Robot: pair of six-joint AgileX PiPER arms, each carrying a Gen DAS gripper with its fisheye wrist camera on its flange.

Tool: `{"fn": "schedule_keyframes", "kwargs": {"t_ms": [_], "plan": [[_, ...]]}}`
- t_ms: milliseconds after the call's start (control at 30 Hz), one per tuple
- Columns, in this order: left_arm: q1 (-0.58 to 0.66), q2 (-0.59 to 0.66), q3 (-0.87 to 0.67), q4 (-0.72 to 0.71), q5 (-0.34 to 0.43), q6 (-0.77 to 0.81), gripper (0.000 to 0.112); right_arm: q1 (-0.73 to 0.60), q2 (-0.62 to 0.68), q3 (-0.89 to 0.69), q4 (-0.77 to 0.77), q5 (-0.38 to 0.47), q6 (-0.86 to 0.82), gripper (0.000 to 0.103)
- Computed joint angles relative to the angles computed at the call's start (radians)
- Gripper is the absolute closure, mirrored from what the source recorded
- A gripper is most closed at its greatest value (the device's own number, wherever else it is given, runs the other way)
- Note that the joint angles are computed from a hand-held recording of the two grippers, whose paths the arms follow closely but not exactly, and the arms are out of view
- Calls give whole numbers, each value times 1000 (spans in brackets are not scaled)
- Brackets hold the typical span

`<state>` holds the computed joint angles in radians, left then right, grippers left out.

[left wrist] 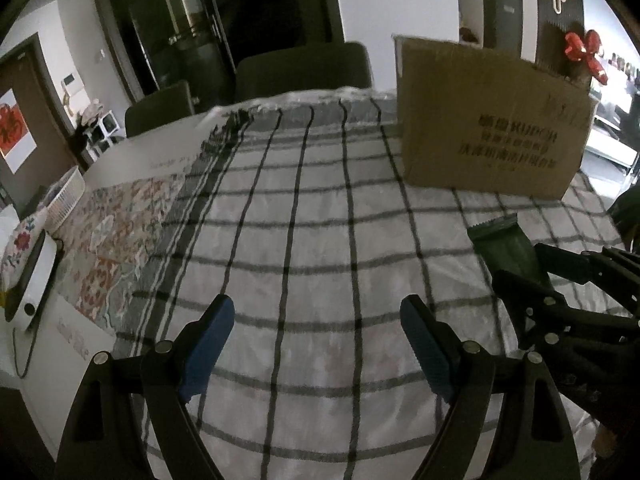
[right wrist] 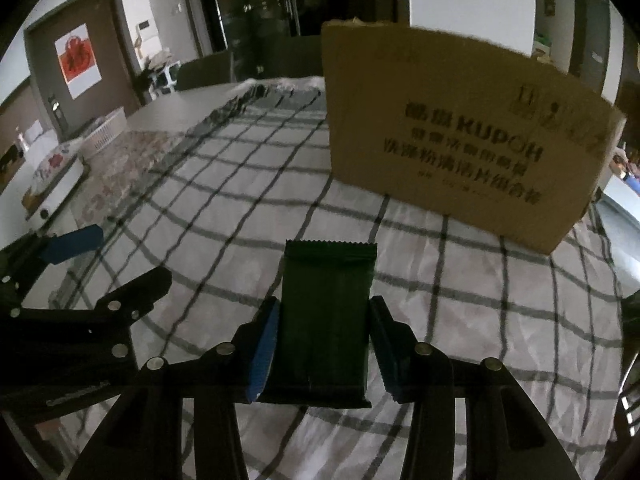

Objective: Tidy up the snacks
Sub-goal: 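Lift the dark green wrapper with the right tool and carry it into the box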

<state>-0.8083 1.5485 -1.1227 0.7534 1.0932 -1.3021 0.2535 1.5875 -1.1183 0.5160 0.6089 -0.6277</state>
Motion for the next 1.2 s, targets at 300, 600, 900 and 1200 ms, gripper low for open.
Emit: {"fn": "schedule_keyframes", "kwargs": {"t_ms": [300,600,900,1200], "plan": [[-6,6,-120,53,9,70,24,-65,-52,-60,57,28,-8,57],[13,62,-274,97,8,175,21,-123,-47,-166,56,35,33,57],[64,143,-434,92,-31,260,16,-158,25,-336,11,56,87,57],[123,282,-690,63,-31,390,14,-177,149,-559,-56,95,160,57]]}}
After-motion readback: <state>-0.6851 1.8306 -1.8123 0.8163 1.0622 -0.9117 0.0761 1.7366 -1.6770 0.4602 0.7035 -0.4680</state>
